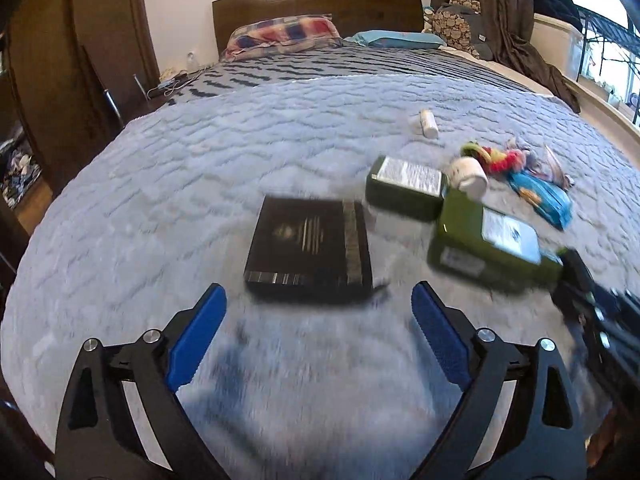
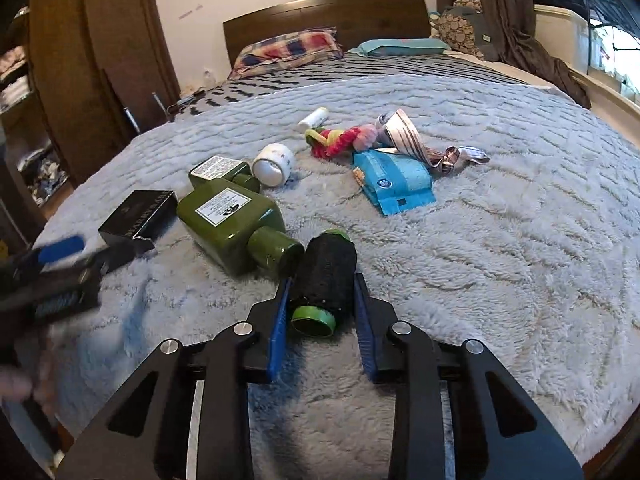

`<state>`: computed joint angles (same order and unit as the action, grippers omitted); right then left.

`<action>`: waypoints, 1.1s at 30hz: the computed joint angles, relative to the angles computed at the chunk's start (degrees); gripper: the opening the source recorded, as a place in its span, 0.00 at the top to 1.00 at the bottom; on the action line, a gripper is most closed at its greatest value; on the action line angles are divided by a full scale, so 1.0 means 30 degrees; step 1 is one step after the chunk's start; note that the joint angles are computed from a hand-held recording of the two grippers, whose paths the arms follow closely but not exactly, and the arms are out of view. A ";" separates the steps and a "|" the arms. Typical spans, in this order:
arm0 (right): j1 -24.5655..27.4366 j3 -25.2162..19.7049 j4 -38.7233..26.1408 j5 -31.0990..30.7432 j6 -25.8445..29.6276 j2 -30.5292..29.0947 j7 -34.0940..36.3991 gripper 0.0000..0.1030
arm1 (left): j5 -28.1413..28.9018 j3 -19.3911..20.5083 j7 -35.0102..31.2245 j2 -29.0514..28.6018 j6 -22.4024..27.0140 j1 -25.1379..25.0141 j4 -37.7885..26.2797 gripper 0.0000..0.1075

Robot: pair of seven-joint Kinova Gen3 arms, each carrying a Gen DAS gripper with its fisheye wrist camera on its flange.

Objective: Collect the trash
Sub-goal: 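Grasp the black MARRY&ARD box with the left tool while the right tool grasps the black cylinder, then lower the box and cylinder into the bin and open both tools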

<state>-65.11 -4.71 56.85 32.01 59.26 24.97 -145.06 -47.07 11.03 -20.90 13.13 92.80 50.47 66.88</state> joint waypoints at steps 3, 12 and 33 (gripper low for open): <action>0.0122 -0.0111 0.0371 -0.0074 -0.0200 -0.0342 0.0296 0.71 | 0.0240 -0.0339 -0.0829 0.0602 0.0207 -0.0518 -0.0688 0.16; 0.0534 -0.0539 0.1568 0.0038 -0.0572 -0.1253 0.0045 0.71 | 0.2719 -0.0917 -0.2000 0.0651 -0.1205 -0.2239 -0.0678 0.17; 0.0862 -0.2702 0.6148 0.1858 -0.0636 -0.4602 -0.2716 0.72 | -0.0148 0.1762 0.3461 -0.0176 0.0543 0.3005 0.0784 0.35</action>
